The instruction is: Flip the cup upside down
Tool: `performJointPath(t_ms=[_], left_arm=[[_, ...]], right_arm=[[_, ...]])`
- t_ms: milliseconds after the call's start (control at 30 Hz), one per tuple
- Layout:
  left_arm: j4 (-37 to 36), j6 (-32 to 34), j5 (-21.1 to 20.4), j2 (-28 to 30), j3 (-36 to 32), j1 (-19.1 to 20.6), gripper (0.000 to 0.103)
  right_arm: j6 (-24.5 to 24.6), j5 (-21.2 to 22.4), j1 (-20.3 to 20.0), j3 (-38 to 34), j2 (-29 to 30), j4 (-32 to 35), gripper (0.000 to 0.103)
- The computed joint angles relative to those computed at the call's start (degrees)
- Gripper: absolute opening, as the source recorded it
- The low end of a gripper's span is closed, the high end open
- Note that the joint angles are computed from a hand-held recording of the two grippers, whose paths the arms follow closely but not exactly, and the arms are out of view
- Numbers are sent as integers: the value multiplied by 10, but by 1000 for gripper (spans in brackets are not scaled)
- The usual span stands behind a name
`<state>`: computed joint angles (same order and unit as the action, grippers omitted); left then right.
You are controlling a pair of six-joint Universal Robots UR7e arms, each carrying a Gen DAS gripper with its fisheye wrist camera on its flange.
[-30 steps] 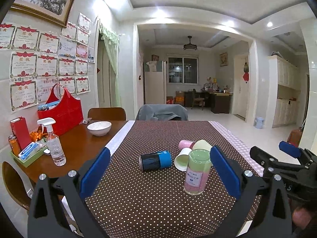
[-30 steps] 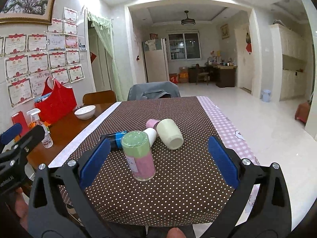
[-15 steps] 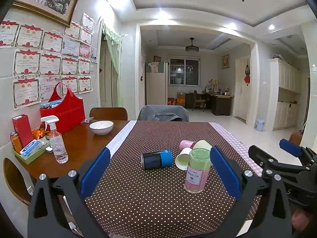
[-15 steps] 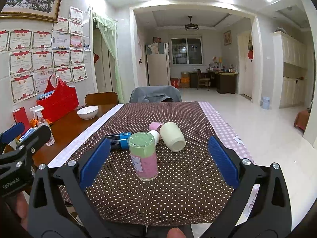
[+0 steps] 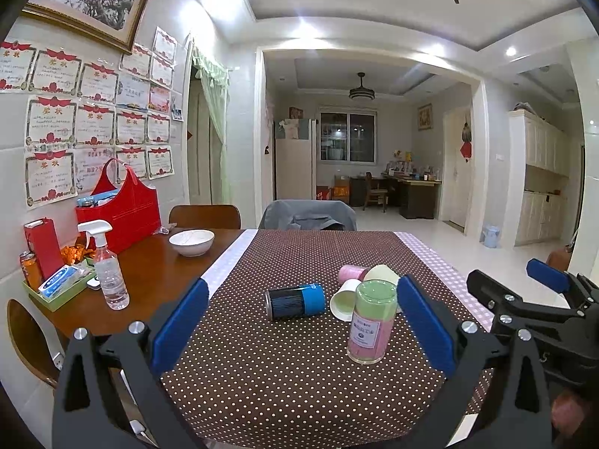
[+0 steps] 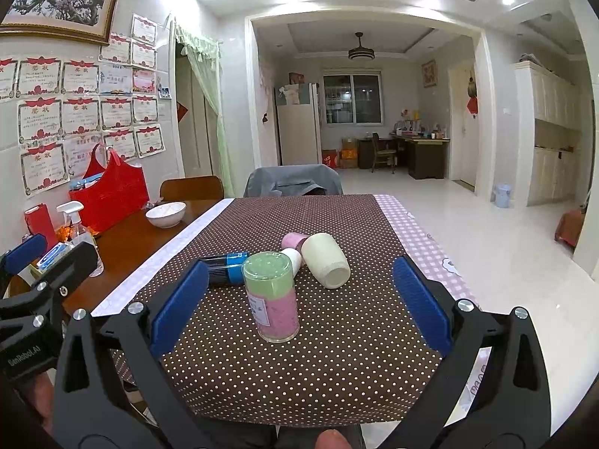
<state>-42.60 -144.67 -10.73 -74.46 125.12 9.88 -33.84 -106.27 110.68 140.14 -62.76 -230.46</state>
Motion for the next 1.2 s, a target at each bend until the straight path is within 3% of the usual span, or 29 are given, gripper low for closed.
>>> performJointPath(t_ms=[200,400,767,967,1200], left_arm=[[8,-5,-7,1,-4,-3,99],[-44,48,-5,-18,8,3,99],[7,2,-1,-1,-2,2,99],[62,-63,-1,5,-8,-3,99],[48,-59,-13,-2,-9,3,99]], right_arm=[[1,1,-1,1,-1,2,97],[2,3,-4,2,-3,6,97],[6,2,-7,1,-6,15,97],[8,1,-7,0,-7,19,97],[7,4,-9,-2,-6,19,97]])
